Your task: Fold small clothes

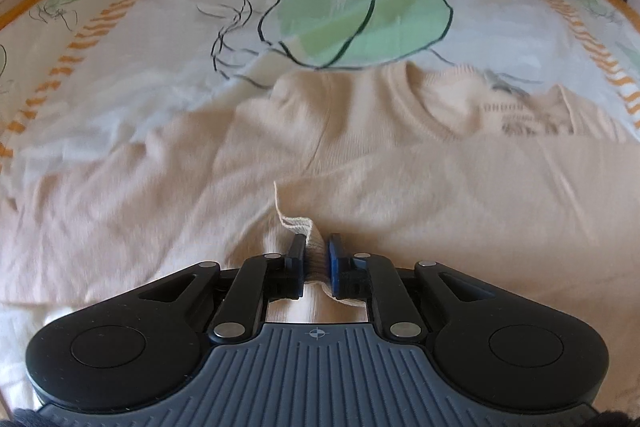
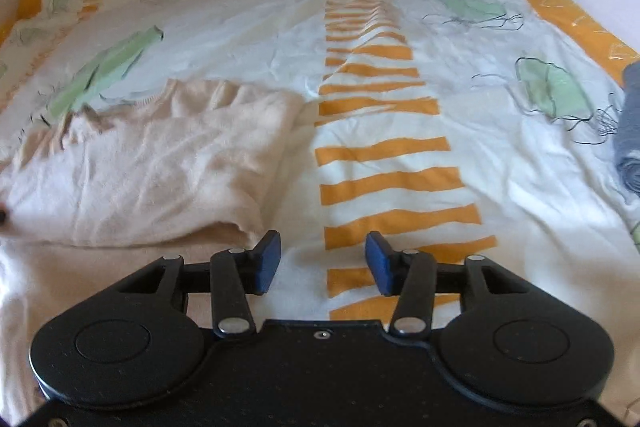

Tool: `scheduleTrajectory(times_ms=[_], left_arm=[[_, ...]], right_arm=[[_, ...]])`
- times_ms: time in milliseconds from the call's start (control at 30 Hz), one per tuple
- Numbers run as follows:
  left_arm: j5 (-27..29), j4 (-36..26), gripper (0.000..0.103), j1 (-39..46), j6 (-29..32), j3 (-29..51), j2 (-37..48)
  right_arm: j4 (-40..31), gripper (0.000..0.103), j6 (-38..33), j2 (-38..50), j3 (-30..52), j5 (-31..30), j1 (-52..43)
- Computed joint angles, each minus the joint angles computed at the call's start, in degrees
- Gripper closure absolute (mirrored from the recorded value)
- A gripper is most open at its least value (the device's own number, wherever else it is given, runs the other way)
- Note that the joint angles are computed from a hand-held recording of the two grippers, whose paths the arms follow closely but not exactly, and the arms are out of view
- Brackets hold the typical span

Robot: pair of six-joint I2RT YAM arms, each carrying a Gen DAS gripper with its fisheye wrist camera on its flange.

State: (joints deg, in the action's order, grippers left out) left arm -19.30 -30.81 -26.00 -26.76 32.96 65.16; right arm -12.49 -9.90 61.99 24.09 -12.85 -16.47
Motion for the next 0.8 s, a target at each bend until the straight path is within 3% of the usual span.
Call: scheduleTrajectory(times_ms=[133,267,367,500,533,700,800], left_arm=[[-2.9,-0.2,0.083,-2.8,0.3,-1.9,-1.8],[-6.0,1.2,0.080,-5.1,-0.5,-3.5,-1.8],[-10.0,4.2,0.077,-8.0,-1.1,-5.5,-1.4],[-20.1,5.9,0.059,-15.1,-7.2,-8.1,0.6],[-21.3,6.9,0.059,-15.8,-8.0,-9.1,0.3],[-22.9,14.2,0.057,-16.3,-8.7,-15.7,-4.9],[-21.6,15.6,0.056,-15.2,-8.5,-16.7,-6.6]], right_arm=[[-1.4,0.047,2.2,-1.6,2.6,-5.9,-1.4],[1.2,0.047,5.4,6.8,9.3,-10.2,3.3],[6.0,0.047,6.0,13.8,13.8,-7.3,10.1],[9.9,0.047,7.5,25.3,21.7,-3.1,18.2],[10.2,0.047,7.7,28.0,23.8,-2.6,19.8],[10.2,0.047,6.5,39.8,33.5,2.7,24.7],[7.6,0.046,5.8,44.3,37.9,3.7,25.6]])
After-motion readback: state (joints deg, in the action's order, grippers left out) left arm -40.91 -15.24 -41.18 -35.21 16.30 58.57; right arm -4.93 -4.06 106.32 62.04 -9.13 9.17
